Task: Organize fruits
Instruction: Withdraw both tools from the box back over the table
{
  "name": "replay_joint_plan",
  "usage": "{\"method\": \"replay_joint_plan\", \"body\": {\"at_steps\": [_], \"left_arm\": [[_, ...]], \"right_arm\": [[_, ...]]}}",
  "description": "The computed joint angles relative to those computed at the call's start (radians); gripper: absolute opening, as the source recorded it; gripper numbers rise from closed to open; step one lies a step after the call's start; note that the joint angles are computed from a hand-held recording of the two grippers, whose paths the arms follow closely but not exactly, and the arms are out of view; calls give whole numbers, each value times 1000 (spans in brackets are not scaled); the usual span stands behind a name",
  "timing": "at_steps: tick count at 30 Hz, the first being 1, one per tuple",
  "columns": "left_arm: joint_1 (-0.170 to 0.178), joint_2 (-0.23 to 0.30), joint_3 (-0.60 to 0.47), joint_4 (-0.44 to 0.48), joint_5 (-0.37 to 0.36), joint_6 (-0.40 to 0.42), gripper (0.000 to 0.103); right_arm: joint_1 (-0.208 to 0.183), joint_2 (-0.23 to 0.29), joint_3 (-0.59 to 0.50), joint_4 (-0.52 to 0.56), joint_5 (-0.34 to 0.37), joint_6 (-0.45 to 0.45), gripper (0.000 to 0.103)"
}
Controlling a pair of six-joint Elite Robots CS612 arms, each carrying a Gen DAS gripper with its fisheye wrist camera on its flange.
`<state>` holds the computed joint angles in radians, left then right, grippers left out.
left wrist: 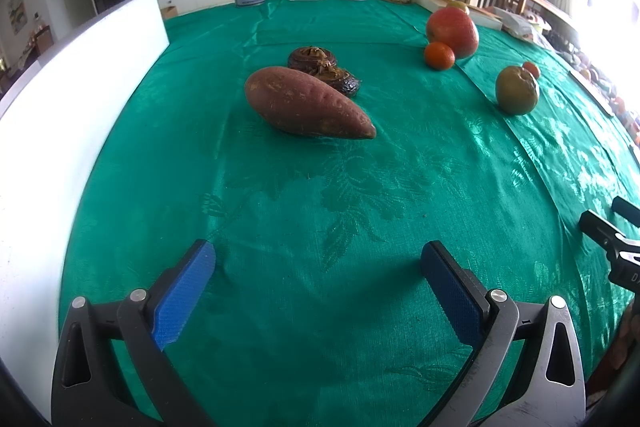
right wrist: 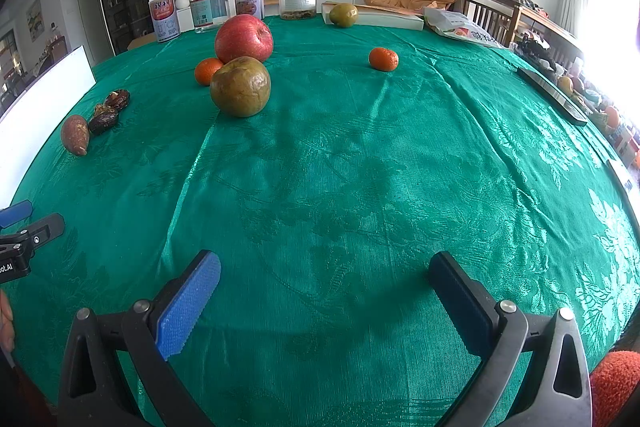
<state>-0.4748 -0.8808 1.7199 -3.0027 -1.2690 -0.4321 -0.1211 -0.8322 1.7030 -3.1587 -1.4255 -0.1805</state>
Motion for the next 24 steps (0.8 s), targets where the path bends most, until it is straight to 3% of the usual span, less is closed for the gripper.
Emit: {"method": "replay_joint_plan", "body": {"at_steps": [19, 22, 24], "left_arm": [[9, -3, -1, 1, -33, 6, 102], [28, -9, -11, 27, -106, 10, 102], [56, -6, -29, 16, -212, -28, 102]], "right_arm": [[-1, 0, 0, 0, 1, -1, 103], [-1, 0, 0, 1, 4, -3, 103], [0, 0, -3, 7, 8, -6, 103]]}}
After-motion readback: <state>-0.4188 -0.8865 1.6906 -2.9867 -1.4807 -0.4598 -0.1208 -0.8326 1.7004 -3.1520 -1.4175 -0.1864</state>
